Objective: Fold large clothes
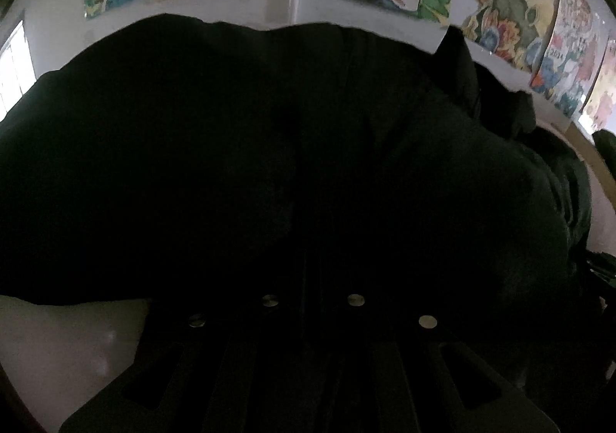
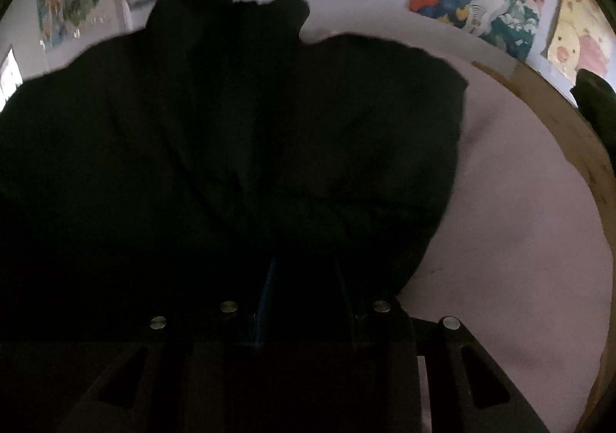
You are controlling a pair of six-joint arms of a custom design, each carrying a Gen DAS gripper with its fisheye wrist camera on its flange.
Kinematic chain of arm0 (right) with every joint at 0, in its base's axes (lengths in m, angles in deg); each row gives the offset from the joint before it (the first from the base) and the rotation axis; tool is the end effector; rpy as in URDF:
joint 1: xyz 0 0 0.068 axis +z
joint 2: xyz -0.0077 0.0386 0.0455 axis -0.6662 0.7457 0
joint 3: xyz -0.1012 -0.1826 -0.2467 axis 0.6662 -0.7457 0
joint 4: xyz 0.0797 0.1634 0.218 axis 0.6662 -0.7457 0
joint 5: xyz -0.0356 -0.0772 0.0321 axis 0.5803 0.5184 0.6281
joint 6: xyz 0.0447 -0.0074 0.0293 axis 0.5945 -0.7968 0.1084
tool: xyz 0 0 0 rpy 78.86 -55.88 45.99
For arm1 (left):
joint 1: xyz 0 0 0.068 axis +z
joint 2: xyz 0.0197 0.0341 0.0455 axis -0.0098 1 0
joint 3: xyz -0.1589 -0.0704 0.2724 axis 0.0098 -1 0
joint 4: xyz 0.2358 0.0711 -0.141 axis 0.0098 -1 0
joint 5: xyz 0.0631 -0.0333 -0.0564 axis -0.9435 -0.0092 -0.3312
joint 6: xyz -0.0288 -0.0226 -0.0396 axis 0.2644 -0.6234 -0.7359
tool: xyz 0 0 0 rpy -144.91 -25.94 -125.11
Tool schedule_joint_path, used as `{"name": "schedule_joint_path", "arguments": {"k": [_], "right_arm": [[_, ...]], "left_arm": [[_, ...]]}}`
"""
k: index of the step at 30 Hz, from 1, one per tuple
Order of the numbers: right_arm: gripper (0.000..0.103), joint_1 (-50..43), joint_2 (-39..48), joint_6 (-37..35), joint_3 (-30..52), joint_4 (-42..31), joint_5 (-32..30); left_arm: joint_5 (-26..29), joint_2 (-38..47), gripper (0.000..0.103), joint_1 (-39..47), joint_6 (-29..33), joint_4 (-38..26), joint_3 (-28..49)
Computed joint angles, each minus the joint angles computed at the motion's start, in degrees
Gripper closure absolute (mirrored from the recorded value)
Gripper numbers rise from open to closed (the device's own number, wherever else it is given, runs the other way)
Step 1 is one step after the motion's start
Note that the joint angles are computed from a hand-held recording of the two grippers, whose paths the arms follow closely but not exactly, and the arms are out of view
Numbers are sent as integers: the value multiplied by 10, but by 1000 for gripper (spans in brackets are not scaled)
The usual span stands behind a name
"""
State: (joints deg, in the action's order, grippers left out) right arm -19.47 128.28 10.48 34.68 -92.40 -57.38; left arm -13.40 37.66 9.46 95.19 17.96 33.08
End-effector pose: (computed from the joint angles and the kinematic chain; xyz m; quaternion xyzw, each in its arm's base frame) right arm 0.2029 0.0673 0.1501 0.1042 0.9331 -0.0684 0.3372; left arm 0.3395 0.0444 0.1779 0.1887 0.9190 -0.1162 0.3261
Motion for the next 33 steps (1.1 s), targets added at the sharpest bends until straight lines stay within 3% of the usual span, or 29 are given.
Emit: {"name": "schedule_joint_path", "arguments": {"k": [8, 10, 12, 15, 17, 19, 23, 26, 27, 30, 33], "right_arm": [[72, 20, 14, 9, -23, 43, 37], [71, 16, 9, 6, -20, 36, 35], [70, 18, 3, 8, -13, 19, 37], [64, 32, -7, 22, 0, -16, 48], [39, 51, -25, 43, 10, -50, 75], [20, 71, -42, 59, 19, -77, 91], [20, 101, -67, 62, 57, -126, 111], [19, 119, -69, 69, 100, -130, 81], [18, 123, -58, 68, 116, -126, 67], [14, 141, 12, 46, 178, -108, 34], [14, 170, 100, 28, 248, -91, 22]], "left_arm": [[41, -6, 95, 25, -10, -13, 3], [54, -13, 86, 35, -12, -40, 10], [71, -21, 62, 45, -11, -62, 13], [111, -47, 39, 82, -2, -90, 9], [134, -54, 35, 105, 1, -114, 15], [165, -50, 32, 142, 20, -170, 37], [197, -42, 29, 212, 23, -225, 78], [220, -36, 21, 265, -6, -217, 94], [221, -36, 19, 287, -42, -188, 94], [208, -34, 18, 317, -130, -116, 91], [202, -24, 18, 332, -170, -86, 100]]}}
